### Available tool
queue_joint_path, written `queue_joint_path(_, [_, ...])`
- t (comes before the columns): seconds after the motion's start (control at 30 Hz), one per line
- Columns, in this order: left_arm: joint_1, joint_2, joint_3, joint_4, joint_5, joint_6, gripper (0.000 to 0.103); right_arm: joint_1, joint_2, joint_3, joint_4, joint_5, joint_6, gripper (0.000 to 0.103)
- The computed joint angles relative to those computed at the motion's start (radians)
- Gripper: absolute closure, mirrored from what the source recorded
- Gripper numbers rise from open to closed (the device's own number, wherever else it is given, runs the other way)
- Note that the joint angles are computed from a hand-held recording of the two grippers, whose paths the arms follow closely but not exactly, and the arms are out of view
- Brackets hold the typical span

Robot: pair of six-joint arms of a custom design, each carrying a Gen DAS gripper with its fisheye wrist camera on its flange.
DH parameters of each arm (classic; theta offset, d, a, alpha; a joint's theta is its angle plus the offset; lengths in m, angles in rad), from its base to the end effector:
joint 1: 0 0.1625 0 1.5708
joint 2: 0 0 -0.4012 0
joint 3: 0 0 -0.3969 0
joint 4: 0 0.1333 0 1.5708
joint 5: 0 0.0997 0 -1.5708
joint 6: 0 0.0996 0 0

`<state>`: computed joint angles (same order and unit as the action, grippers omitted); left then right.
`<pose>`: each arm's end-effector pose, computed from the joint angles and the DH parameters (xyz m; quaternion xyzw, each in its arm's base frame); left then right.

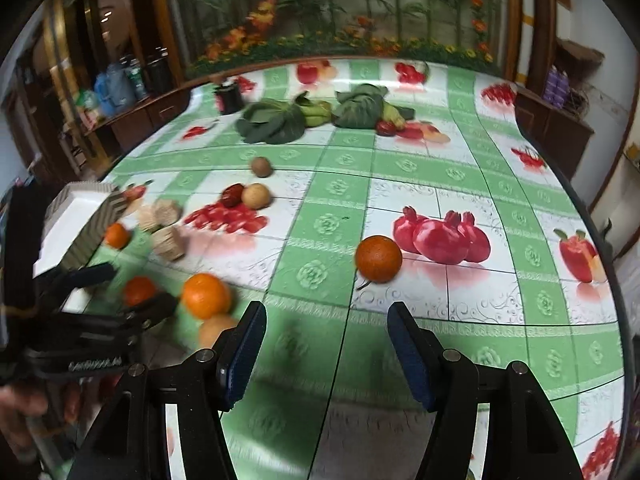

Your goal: Organize fruits

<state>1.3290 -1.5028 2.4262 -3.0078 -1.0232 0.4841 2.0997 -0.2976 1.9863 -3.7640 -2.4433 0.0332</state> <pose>0.0851 -0.4281 0.2211 0.2664 0.8949 -0.2111 0.2892 0.2789 -0.3642 -0.1219 0.1131 -0.8767 0.3308 0.3304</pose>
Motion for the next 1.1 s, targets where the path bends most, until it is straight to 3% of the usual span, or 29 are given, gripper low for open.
queue_joint_path(0.1, [-0.019,-0.079,0.043,0.004,-0.006,0.035,0.004,0.013,-0.009,0.03,-0.026,0.046,-0.002,0.04])
queue_joint_path(0.2, [-0.016,-0.18,0.059,0.094,-0.038,0.039,0.004,0.012,-0.012,0.052,-0.042,0.11,-0.001,0.04])
queue_joint_path(0.43, [0.021,-0.329,0.078,0.208,-0.091,0.025,0.004,0.043,0.007,0.045,-0.032,0.141,-0.022,0.041])
queue_joint_path(0.63, [0.038,-0.363,0.084,0.193,-0.084,0.017,0.004,0.053,0.022,0.034,-0.046,0.173,-0.018,0.041])
queue_joint_path(0.87, [0.013,-0.358,0.113,0.119,-0.041,0.025,0.004,0.06,0.03,0.014,-0.013,0.159,-0.002,0.041])
queue_joint_path(1.1, [0.011,-0.354,0.118,0.121,-0.054,0.018,0.004,0.06,0.031,0.01,0.009,0.144,0.021,0.041])
